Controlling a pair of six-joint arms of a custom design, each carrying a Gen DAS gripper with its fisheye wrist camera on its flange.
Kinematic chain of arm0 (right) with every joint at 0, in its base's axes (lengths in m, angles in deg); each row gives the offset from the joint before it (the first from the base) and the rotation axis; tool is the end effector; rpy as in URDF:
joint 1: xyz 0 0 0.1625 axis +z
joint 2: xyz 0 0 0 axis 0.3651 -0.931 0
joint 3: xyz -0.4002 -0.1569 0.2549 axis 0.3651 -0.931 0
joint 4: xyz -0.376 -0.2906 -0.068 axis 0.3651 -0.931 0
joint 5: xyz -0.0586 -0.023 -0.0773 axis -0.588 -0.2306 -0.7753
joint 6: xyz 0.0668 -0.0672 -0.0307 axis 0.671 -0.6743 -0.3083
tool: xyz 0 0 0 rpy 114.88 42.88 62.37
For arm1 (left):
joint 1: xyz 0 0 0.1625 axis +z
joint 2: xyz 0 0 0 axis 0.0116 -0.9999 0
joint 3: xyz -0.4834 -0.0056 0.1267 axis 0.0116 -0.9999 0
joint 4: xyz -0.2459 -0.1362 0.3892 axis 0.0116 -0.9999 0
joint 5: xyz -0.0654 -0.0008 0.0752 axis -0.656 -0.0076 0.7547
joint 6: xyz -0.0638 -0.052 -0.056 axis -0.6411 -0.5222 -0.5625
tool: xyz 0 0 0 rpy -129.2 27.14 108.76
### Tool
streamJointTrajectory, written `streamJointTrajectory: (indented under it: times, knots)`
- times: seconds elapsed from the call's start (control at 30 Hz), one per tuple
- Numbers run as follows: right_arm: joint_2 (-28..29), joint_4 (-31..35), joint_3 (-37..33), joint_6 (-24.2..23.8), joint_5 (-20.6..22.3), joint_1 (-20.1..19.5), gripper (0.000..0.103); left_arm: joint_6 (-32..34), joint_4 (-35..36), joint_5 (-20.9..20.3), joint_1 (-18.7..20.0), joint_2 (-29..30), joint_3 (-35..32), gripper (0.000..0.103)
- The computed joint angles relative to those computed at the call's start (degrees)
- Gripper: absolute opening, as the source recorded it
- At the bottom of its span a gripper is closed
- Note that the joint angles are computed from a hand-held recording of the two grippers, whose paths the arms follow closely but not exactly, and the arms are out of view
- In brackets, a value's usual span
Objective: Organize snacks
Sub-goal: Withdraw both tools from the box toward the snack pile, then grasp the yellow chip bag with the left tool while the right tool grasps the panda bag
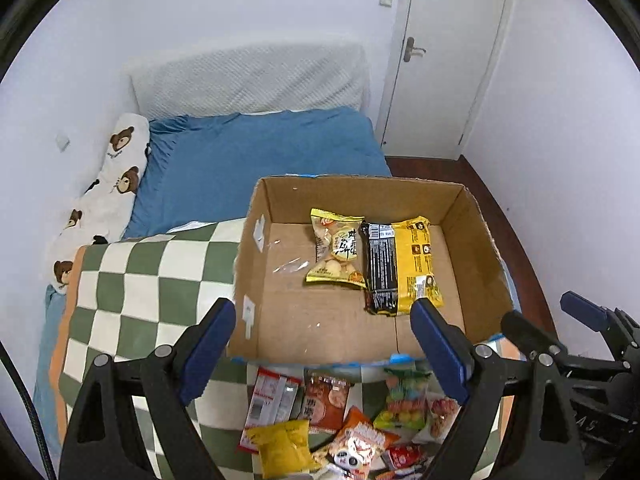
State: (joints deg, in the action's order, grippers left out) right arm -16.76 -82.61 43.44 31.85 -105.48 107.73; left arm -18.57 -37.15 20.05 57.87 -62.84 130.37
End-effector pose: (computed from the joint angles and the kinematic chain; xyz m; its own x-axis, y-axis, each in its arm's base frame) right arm 0.5671 -0.5966 0.2033 -0.7807 -0.0878 0.6187 -0.3672 0.8656 -0.3405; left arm -0.1734 -0.6871 0.5430 -0.7365 -0.0141 -0.6763 0.3819 0.8165 -0.4329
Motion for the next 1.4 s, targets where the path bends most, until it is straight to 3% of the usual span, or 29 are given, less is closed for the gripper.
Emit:
streamJointTrajectory:
  times: [0.33, 0.6, 0.8, 0.9, 1.0, 1.07, 1.2, 1.27, 1.37, 1.4]
  knots:
    - [-6.44, 1.22, 7.98, 7.80, 3.65, 2.34, 0.096, -14.72, 14.52, -0.05, -2.57, -9.11, 6.38, 0.089]
    - [-11.28, 5.44, 18.08, 16.60, 10.61, 0.11, 0.096, -27.28, 30.59, -1.94, 0.89, -12.48, 11.37, 0.089]
    - [-11.48, 6.54, 24.44, 18.99, 15.61, -2.34, 0.095, -30.00, 32.19, -4.21, 6.23, -10.97, 11.92, 0.089]
    - [-10.13, 6.55, 26.04, 17.78, 16.88, -2.87, 0.094, -30.98, 31.99, -5.34, 7.93, -9.94, 11.65, 0.089]
    - [-8.03, 7.01, 26.27, 15.88, 17.05, -2.95, 0.088, -30.65, 31.78, -6.72, 9.19, -8.44, 10.96, 0.089]
    - [-6.61, 7.52, 26.19, 14.89, 17.01, -2.93, 0.075, -30.37, 31.93, -8.18, 10.18, -6.83, 10.13, 0.089]
    - [-5.14, 7.43, 26.87, 14.54, 16.89, -3.05, 0.068, -29.17, 31.18, -10.81, 12.08, -3.69, 8.65, 0.089]
    - [-5.25, 7.26, 27.33, 15.07, 16.71, -3.20, 0.058, -28.18, 29.64, -12.05, 13.09, -2.46, 8.24, 0.089]
    - [-6.54, 6.69, 28.62, 16.54, 17.41, -4.21, 0.053, -26.90, 25.94, -11.78, 13.74, -2.51, 9.23, 0.063]
    - [-7.20, 6.67, 29.14, 17.90, 17.97, -4.76, 0.053, -26.30, 25.31, -11.77, 13.78, -2.94, 9.70, 0.061]
